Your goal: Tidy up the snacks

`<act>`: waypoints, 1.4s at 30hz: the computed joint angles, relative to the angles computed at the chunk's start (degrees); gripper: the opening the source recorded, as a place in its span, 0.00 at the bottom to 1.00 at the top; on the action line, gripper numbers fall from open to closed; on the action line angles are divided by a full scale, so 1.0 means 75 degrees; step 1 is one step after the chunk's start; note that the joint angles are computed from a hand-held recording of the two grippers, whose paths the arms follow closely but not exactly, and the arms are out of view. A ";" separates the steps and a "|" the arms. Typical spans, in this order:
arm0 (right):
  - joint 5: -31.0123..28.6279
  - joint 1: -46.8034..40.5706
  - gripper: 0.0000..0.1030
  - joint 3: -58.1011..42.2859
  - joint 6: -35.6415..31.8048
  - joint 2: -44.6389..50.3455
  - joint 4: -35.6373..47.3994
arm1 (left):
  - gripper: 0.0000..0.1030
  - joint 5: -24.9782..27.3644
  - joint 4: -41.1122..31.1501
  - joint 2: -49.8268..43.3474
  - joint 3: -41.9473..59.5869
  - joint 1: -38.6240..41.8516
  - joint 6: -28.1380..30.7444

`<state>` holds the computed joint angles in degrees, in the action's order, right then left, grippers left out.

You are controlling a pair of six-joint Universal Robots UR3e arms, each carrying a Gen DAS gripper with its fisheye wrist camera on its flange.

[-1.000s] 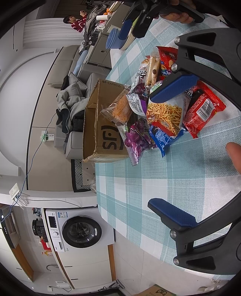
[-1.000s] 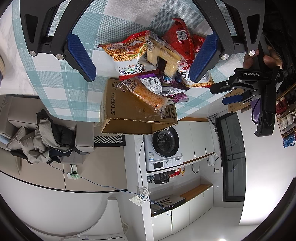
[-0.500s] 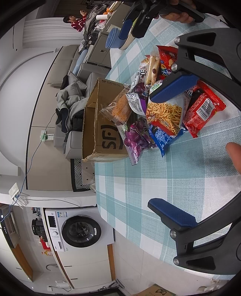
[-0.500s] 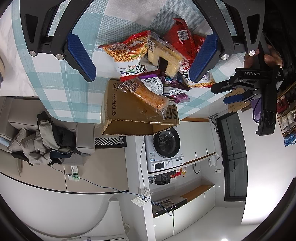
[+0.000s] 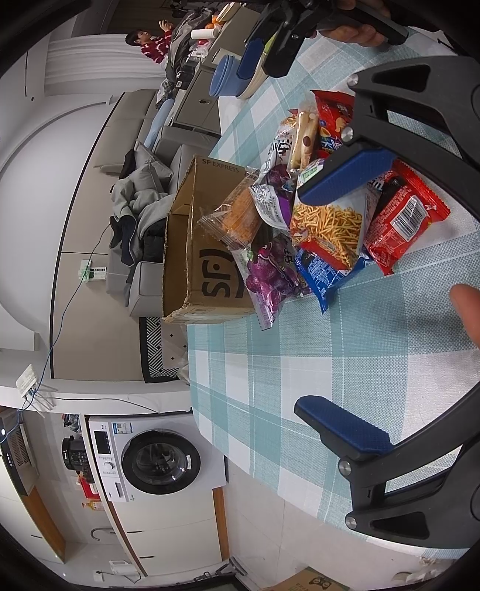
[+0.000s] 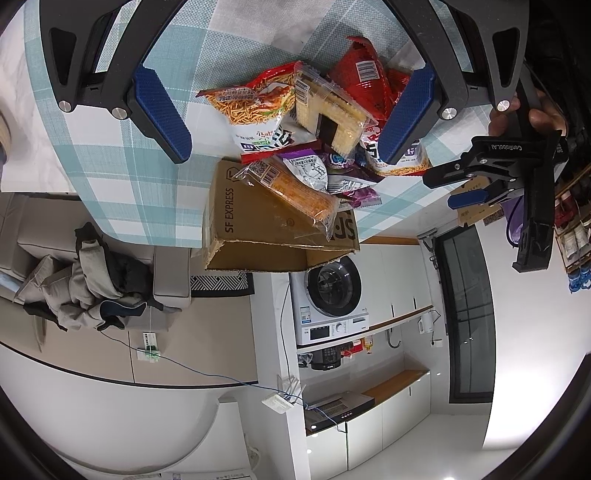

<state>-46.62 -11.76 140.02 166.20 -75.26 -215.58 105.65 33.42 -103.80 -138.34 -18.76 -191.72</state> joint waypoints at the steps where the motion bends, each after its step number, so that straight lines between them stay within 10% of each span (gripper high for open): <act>1: -0.0036 0.0039 1.00 -0.0011 0.0029 0.0065 -0.0079 | 1.00 0.0000 -0.0010 -0.0001 0.0004 0.0001 0.0000; 42: -0.1237 0.0647 1.00 -0.0913 -0.0100 -0.0261 0.1975 | 1.00 -0.0964 0.0023 -0.0002 -0.0168 0.0460 0.0082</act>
<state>-55.89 -6.91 133.18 165.45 -77.22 -200.77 98.42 33.59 -103.82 -139.60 -15.31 -191.11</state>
